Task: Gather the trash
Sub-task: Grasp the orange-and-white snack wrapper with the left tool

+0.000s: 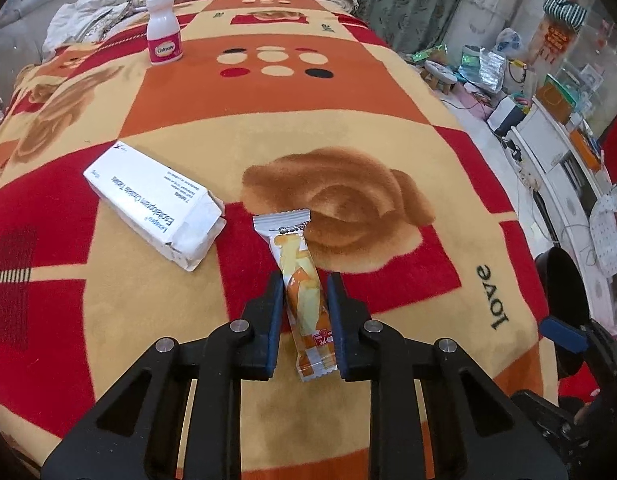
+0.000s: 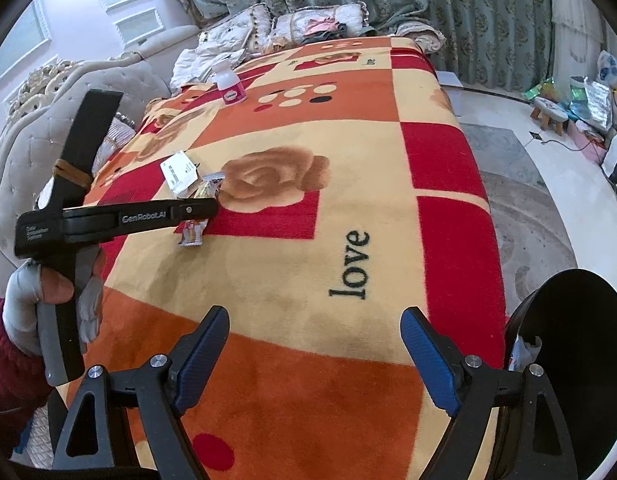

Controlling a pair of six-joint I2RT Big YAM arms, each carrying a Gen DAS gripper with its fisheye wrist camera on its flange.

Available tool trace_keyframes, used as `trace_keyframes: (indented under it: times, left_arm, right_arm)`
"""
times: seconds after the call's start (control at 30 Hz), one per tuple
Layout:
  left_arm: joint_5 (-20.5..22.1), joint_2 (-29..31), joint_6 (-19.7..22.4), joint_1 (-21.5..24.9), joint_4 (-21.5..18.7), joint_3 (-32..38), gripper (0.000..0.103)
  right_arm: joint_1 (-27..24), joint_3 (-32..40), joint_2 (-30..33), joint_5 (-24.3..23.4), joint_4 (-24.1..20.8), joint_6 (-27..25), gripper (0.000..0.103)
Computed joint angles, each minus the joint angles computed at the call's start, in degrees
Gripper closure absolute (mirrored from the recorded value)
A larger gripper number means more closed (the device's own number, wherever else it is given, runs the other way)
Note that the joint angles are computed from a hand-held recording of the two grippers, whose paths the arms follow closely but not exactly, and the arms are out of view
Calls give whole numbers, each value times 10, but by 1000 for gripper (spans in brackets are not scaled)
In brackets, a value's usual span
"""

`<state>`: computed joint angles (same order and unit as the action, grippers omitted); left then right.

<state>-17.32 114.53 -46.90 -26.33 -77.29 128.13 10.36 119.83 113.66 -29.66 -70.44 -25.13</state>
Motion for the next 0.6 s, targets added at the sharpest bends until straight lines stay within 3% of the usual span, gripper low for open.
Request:
trace_keyframes:
  times: [0.13, 0.6]
  left_arm:
    - [-16, -22, -7, -3, 8, -26, 84]
    - [-63, -107, -33, -3, 21, -126, 85]
  right_arm:
    - [4, 1, 2, 0, -5, 2, 21]
    - [44, 22, 10, 18, -16, -7, 22]
